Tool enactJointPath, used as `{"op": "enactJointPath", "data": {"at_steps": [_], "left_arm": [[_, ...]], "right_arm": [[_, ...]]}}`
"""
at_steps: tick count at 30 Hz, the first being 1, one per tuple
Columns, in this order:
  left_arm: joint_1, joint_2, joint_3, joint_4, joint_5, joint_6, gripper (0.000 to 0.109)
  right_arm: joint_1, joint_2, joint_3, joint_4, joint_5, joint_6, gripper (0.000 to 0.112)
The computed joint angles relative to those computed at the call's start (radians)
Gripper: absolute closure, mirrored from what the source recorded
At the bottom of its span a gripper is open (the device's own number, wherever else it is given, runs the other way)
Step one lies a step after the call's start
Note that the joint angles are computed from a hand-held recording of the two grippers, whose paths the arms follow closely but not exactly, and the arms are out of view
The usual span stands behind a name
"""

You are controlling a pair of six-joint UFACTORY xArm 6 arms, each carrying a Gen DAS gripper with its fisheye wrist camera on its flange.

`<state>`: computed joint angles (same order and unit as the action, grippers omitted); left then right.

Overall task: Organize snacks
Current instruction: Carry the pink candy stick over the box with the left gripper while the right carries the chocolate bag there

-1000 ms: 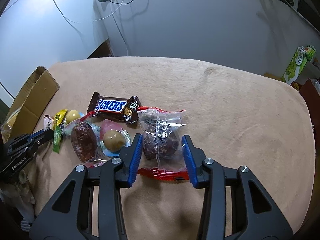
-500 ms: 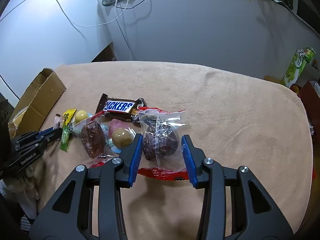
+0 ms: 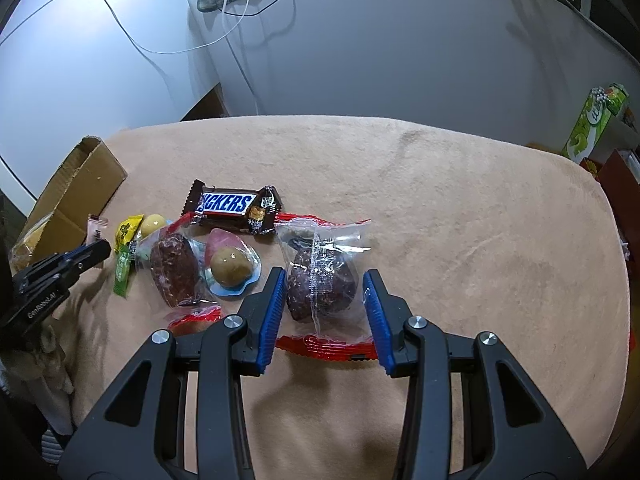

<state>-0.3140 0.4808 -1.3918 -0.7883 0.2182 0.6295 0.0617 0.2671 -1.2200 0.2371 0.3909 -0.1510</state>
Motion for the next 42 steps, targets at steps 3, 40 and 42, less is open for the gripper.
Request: {"op": "enactJointPath", "data": {"at_steps": [3, 40, 42], "left_arm": [[-0.001, -0.029, 0.013, -0.08, 0.002, 0.055, 0.105], [0.28, -0.251, 0.115, -0.257, 0.025, 0.236, 0.105], [0.286, -0.237, 0.103, -0.235, 0.03, 0.219, 0.105]], "right_arm": [[0.003, -0.011, 0.006, 0.003, -0.006, -0.004, 0.071], [0.312, 0.335, -0.724, 0.045, 0.269, -0.033, 0.071], [0.321, 0.376, -0.786, 0.041, 0.298, -0.026, 0.071]]}}
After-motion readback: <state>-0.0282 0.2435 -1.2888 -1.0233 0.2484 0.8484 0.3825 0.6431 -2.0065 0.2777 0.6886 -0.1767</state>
